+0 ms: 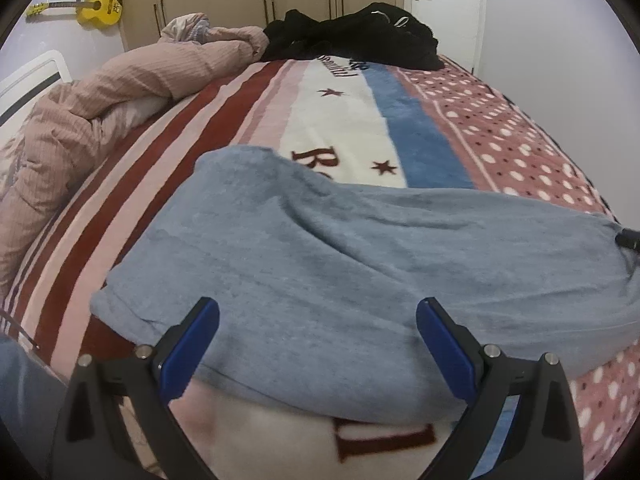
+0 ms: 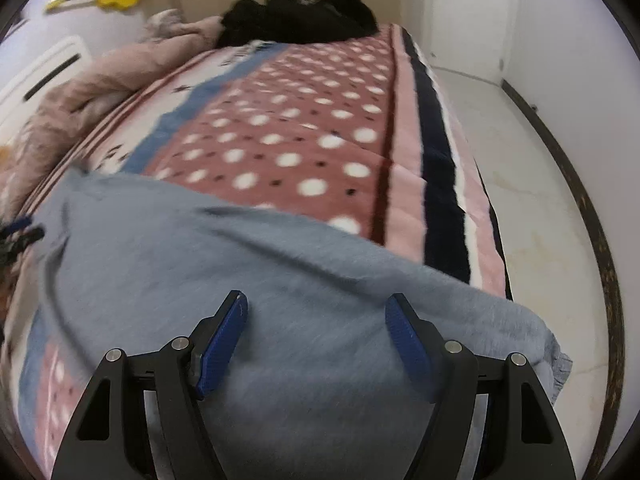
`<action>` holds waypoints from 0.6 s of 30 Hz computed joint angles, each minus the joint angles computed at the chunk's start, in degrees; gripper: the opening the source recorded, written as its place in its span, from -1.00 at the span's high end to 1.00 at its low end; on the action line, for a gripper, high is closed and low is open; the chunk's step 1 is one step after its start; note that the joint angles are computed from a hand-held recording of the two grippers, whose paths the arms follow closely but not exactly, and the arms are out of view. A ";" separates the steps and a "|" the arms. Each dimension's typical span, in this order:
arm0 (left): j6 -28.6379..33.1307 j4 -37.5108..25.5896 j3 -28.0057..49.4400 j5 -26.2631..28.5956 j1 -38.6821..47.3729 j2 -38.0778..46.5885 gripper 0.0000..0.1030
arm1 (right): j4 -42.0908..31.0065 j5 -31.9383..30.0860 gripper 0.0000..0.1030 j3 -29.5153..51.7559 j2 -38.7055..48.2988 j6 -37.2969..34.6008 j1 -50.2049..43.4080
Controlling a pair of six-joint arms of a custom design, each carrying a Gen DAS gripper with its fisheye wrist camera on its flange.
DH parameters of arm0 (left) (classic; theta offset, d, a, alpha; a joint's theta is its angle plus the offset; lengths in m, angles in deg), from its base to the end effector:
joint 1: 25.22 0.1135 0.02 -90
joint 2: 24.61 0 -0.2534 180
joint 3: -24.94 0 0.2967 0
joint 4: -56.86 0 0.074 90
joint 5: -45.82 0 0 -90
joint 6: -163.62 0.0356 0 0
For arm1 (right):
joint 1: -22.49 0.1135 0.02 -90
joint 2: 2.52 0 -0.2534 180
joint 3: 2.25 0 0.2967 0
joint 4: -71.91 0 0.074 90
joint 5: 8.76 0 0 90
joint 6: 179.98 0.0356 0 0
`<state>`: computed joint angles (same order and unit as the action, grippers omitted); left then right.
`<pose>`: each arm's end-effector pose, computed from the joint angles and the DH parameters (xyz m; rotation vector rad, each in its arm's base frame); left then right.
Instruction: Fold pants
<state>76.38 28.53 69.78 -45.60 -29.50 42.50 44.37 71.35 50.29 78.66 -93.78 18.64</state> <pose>0.2649 -0.0189 0.1498 0.1398 2.4497 0.0188 0.3020 -0.0142 0.1311 -0.0656 2.5371 0.1676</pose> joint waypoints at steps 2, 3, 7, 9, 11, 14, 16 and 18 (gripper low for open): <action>0.45 0.64 0.32 0.47 1.23 0.45 -0.90 | 1.42 -0.40 -0.33 1.53 2.47 1.42 -1.01; 0.55 0.80 0.63 0.60 1.75 0.41 -0.90 | 1.64 -0.18 -0.33 2.43 3.68 1.92 -1.25; 0.86 -0.17 5.43 2.80 4.28 2.16 -0.90 | 0.72 3.18 -0.33 2.52 2.15 2.63 1.17; 2.22 -3.25 10.40 4.37 4.60 6.92 -0.90 | -0.94 0.36 -0.33 1.35 -1.77 3.09 2.43; 2.64 -4.83 14.57 4.57 4.33 12.10 -0.89 | -2.04 -0.36 -0.33 0.29 -5.28 3.56 4.70; 3.76 -5.11 19.11 8.71 3.98 19.13 -0.89 | -3.54 0.09 -0.34 -0.59 -8.29 4.38 9.13; 4.42 -4.41 21.64 8.64 2.98 23.22 -0.89 | -3.76 0.70 -0.34 -1.11 -8.95 5.12 11.84; 3.93 -2.97 24.39 5.11 2.30 27.63 -0.89 | -3.50 1.22 -0.34 -1.94 -9.31 5.78 14.15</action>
<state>80.31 25.57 94.18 -40.50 -27.19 70.13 40.87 72.56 48.34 69.35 -88.00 32.79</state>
